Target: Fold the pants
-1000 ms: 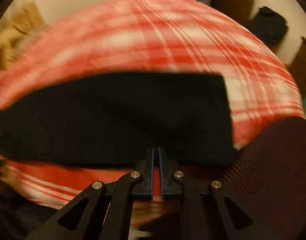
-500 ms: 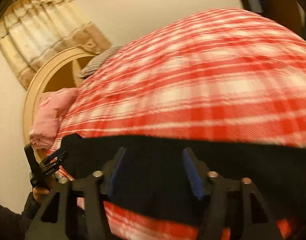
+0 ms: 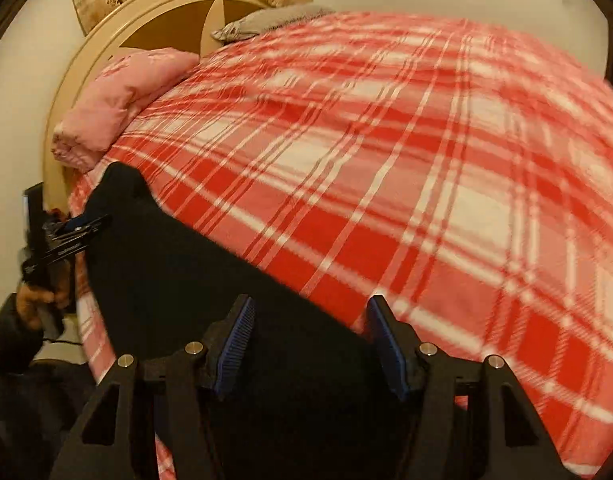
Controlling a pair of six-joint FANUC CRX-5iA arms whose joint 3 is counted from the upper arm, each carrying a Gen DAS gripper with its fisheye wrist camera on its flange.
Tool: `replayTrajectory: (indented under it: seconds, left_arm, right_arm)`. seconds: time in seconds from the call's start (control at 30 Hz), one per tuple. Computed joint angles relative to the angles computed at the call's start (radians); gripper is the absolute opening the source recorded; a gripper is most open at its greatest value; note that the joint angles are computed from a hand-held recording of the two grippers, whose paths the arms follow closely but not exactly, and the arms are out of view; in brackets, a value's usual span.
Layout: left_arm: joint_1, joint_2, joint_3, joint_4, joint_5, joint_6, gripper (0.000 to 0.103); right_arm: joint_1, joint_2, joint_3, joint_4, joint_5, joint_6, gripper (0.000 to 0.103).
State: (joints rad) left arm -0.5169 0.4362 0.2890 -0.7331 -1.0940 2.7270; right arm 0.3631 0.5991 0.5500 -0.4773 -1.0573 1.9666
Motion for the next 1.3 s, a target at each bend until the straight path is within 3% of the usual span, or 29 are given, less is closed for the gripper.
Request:
replayTrajectory:
  seconds: [0.03, 0.13, 0.2, 0.33, 0.43, 0.5, 0.57, 0.63, 0.7, 0.87, 1.0, 1.13, 1.2, 1.3]
  left_arm:
    - [0.009, 0.011, 0.003, 0.023, -0.007, -0.012, 0.094]
    - [0.012, -0.003, -0.026, 0.014, 0.030, 0.032, 0.095]
    - [0.013, -0.003, -0.028, 0.014, 0.032, 0.031, 0.095]
    - [0.008, 0.002, -0.020, 0.016, 0.023, 0.036, 0.095]
    - [0.010, 0.005, -0.013, 0.022, 0.017, 0.029, 0.095]
    - [0.010, 0.005, -0.013, 0.022, 0.016, 0.030, 0.095]
    - [0.009, 0.005, -0.014, 0.020, 0.017, 0.037, 0.095]
    - [0.009, 0.004, -0.017, 0.020, 0.019, 0.046, 0.095]
    - [0.009, 0.003, -0.019, 0.020, 0.020, 0.043, 0.095]
    - [0.013, 0.000, -0.024, 0.027, 0.030, 0.045, 0.095]
    - [0.019, -0.006, -0.031, 0.038, 0.041, 0.033, 0.095]
    - [0.025, -0.012, -0.043, 0.047, 0.059, 0.037, 0.095]
    - [0.028, -0.017, -0.051, 0.051, 0.071, 0.042, 0.095]
    - [0.033, -0.022, -0.060, 0.058, 0.085, 0.041, 0.095]
  right_arm:
    - [0.007, -0.005, -0.012, 0.010, 0.007, 0.007, 0.035]
    - [0.031, -0.070, -0.111, 0.051, 0.087, 0.030, 0.019]
    - [0.015, -0.099, -0.131, -0.021, 0.071, 0.064, 0.019]
    - [0.026, -0.171, -0.226, -0.056, 0.110, 0.154, 0.019]
    - [0.038, -0.161, -0.245, -0.030, 0.092, 0.129, 0.020]
    - [0.022, -0.164, -0.261, -0.089, 0.123, 0.153, 0.020]
    - [0.006, -0.137, -0.215, -0.121, 0.075, 0.120, 0.026]
    - [-0.023, -0.084, -0.121, -0.195, -0.022, 0.074, 0.059]
    - [-0.039, -0.043, -0.055, -0.288, -0.071, 0.071, 0.072]
    - [0.044, 0.100, 0.168, -0.270, -0.238, 0.071, 0.072]
    - [0.091, 0.177, 0.294, -0.252, -0.267, 0.066, 0.081]
    - [0.058, 0.271, 0.426, -0.382, -0.332, -0.031, 0.084]
    - [0.042, 0.290, 0.454, -0.445, -0.375, -0.036, 0.084]
    - [0.066, 0.233, 0.388, -0.364, -0.363, 0.063, 0.084]
